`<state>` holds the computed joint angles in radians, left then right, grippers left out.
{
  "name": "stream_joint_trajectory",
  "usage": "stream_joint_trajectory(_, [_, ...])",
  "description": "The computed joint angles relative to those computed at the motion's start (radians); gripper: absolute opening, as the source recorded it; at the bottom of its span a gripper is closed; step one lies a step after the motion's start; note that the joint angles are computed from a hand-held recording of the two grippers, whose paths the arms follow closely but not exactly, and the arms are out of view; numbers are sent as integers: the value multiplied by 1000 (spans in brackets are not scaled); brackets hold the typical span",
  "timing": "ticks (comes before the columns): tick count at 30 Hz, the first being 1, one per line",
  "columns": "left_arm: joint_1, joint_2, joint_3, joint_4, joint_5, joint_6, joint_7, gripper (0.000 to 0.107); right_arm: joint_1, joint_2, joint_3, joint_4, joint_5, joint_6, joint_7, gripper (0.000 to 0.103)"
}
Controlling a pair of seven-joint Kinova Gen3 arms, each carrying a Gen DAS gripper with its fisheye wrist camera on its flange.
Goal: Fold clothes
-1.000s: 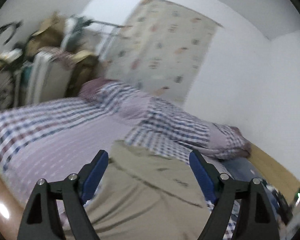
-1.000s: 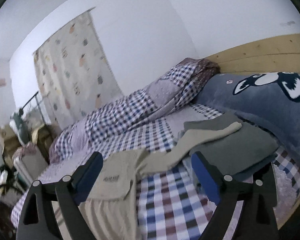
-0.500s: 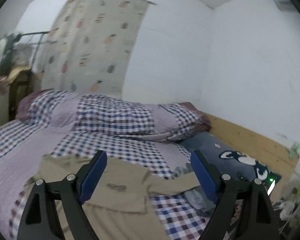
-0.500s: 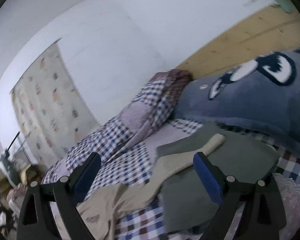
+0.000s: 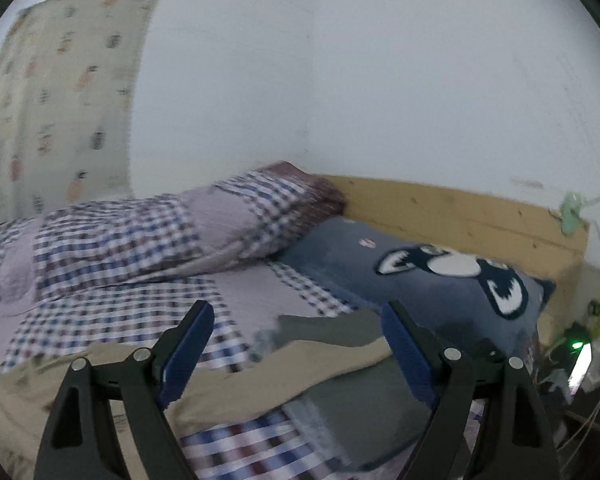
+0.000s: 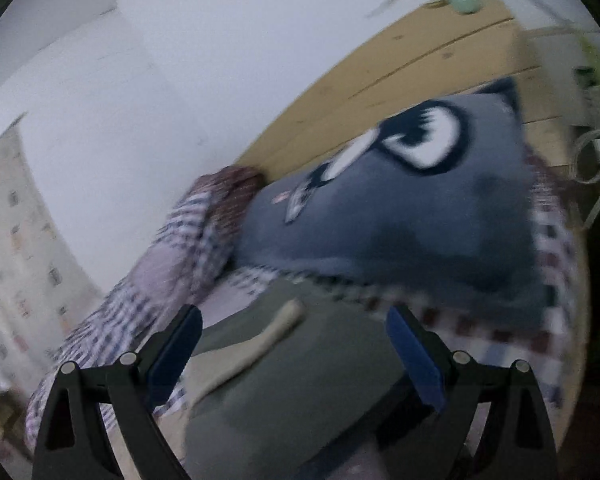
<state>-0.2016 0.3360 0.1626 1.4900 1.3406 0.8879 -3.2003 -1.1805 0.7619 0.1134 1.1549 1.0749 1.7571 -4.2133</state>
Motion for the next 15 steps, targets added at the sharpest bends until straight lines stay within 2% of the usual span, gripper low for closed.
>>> stream_joint_trajectory(3, [99, 32, 10, -8, -38, -78, -24, 88, -8, -20, -1, 34, -53, 49, -96, 96])
stream_joint_trajectory(8, [330, 111, -79, -63, -133, -196, -25, 88, -6, -69, -34, 131, -103, 69, -260, 96])
stream_joint_trajectory(11, [469, 165, -147, -129, -255, -246, 44, 88, 1, -97, -62, 188, -108, 52, -338, 96])
stream_joint_trajectory(15, [655, 253, -283, -247, -418, -230, 164, 87, 19, -127, -94, 253, -97, 11, -406, 96])
